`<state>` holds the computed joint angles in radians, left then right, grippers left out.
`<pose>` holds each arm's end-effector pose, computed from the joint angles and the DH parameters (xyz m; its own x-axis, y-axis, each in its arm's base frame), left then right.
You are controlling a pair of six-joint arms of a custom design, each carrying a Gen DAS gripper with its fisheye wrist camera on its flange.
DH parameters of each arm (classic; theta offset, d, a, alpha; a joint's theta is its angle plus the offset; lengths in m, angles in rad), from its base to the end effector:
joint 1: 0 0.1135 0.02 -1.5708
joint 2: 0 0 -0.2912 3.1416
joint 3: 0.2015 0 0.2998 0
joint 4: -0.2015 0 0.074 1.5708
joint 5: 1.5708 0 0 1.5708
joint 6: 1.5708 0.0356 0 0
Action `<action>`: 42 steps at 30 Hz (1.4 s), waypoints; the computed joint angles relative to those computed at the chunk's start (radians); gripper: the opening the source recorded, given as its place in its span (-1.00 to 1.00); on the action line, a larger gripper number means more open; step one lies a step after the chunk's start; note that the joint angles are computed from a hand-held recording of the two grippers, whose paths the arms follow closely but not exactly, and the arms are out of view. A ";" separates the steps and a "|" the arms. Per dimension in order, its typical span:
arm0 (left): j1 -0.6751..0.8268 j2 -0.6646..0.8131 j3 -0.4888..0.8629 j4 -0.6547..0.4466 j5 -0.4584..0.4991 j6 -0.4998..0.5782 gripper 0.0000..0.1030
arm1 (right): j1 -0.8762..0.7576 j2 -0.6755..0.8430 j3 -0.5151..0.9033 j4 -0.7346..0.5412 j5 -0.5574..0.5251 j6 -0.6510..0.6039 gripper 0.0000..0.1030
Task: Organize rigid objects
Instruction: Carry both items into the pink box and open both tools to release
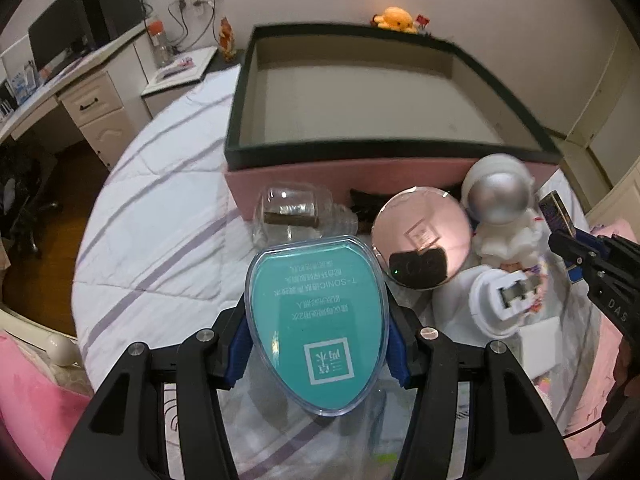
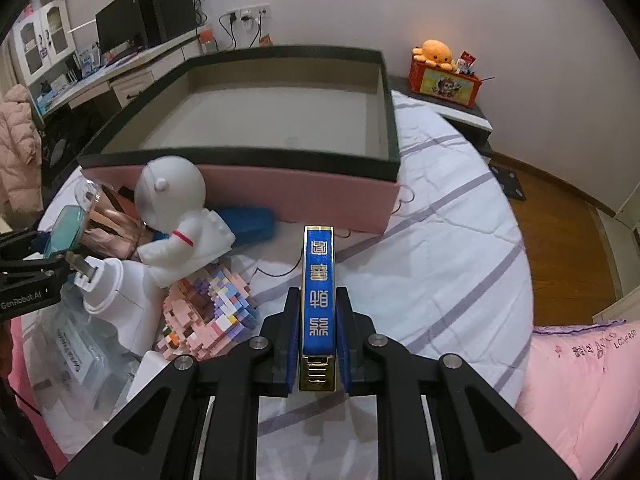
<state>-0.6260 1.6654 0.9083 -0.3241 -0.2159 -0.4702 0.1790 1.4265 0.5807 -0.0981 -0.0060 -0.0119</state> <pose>0.2908 -0.2009 0.1493 -0.8599 0.0756 -0.5049 0.1134 0.9925 -0.0445 0.2776 0.0504 0.1328 -0.7947 -0.1559 -0.5867 -0.1910 0.9816 -0.0021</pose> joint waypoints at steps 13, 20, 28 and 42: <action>-0.141 -0.265 -0.076 -0.011 -0.215 -0.034 0.08 | 0.079 -0.471 -0.149 -0.081 0.093 0.047 -0.71; -0.328 -0.447 -0.107 -0.036 -0.419 -0.071 0.08 | 0.154 -0.797 -0.195 -0.198 0.185 0.064 -0.71; -0.445 -0.521 -0.122 -0.075 -0.525 -0.111 0.08 | 0.291 -1.054 -0.207 -0.349 0.311 0.104 -0.71; -0.250 -0.327 0.005 0.040 -0.351 0.056 0.08 | 0.116 -0.741 -0.138 -0.104 0.160 0.045 -0.71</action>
<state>-0.8761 1.3388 0.9130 -0.2841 -0.5674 -0.4146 0.2950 0.6859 0.4432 -0.2017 0.1541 0.0333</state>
